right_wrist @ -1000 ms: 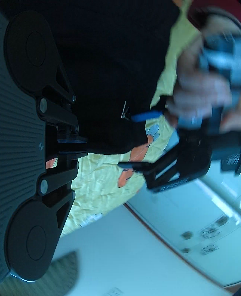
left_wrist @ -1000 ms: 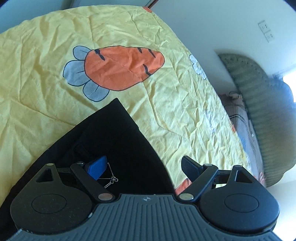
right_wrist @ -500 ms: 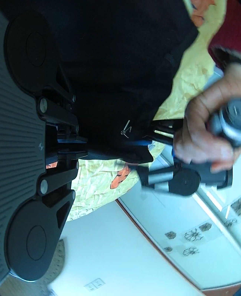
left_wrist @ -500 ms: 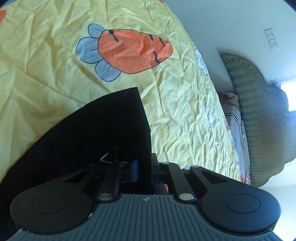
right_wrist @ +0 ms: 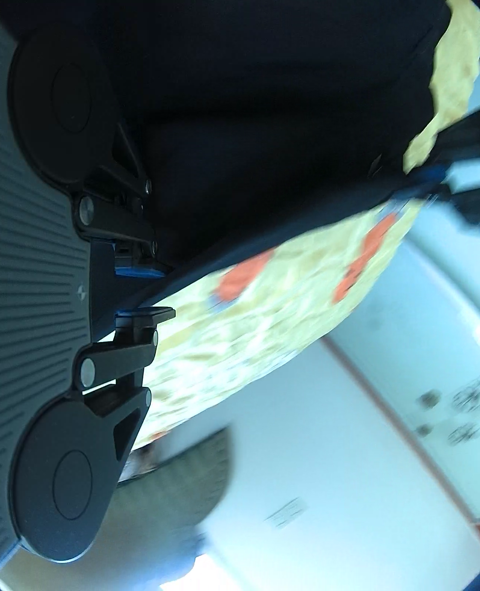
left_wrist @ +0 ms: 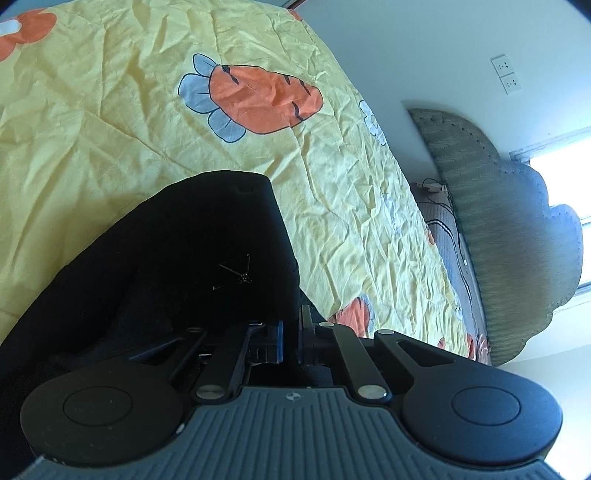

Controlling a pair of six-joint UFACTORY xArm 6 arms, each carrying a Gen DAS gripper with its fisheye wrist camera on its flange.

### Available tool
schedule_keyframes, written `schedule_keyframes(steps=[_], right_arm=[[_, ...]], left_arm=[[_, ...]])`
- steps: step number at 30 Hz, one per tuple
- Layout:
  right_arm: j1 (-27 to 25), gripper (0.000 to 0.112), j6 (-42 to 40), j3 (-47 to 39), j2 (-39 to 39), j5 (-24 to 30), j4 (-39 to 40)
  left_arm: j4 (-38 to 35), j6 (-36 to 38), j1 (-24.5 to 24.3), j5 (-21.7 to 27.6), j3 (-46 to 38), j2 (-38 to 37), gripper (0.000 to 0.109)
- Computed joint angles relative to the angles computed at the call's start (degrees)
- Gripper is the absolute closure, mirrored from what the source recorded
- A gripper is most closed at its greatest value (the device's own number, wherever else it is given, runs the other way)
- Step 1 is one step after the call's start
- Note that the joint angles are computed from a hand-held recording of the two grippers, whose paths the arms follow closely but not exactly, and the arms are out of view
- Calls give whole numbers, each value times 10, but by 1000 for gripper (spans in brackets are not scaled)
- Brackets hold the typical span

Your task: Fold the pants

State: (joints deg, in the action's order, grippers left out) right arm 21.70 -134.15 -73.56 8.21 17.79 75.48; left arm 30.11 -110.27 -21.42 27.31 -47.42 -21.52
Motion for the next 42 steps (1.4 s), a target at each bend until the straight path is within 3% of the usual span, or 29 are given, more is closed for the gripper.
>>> schedule_keyframes(steps=[3,6,8,9,18,25,37,42], right_arm=[[-11,97,60,-34,33,-5,-67],[-12,96,41,-49,43,-1,-64],[-15,97,72,-42,33,5,-91],[-17,103,79,-36,24,12,-95],[-25,106,0,74,-83,31,1],[-24,106,14,163,-168,48,20],[-38,106,148,289,-299,100,-50],[-54,106,204,320,-333,135,-91]], left_arm=[[11,-4,-9,12,0,-2,103],[21,-16,-15,19,0,-3,103],[30,-25,-20,29,2,-7,103],[35,-27,-24,33,3,-11,103],[85,-49,-83,114,20,-67,103],[134,-53,-163,205,25,-103,103],[156,-89,-287,306,55,-159,103],[146,-102,-307,316,77,-182,103]])
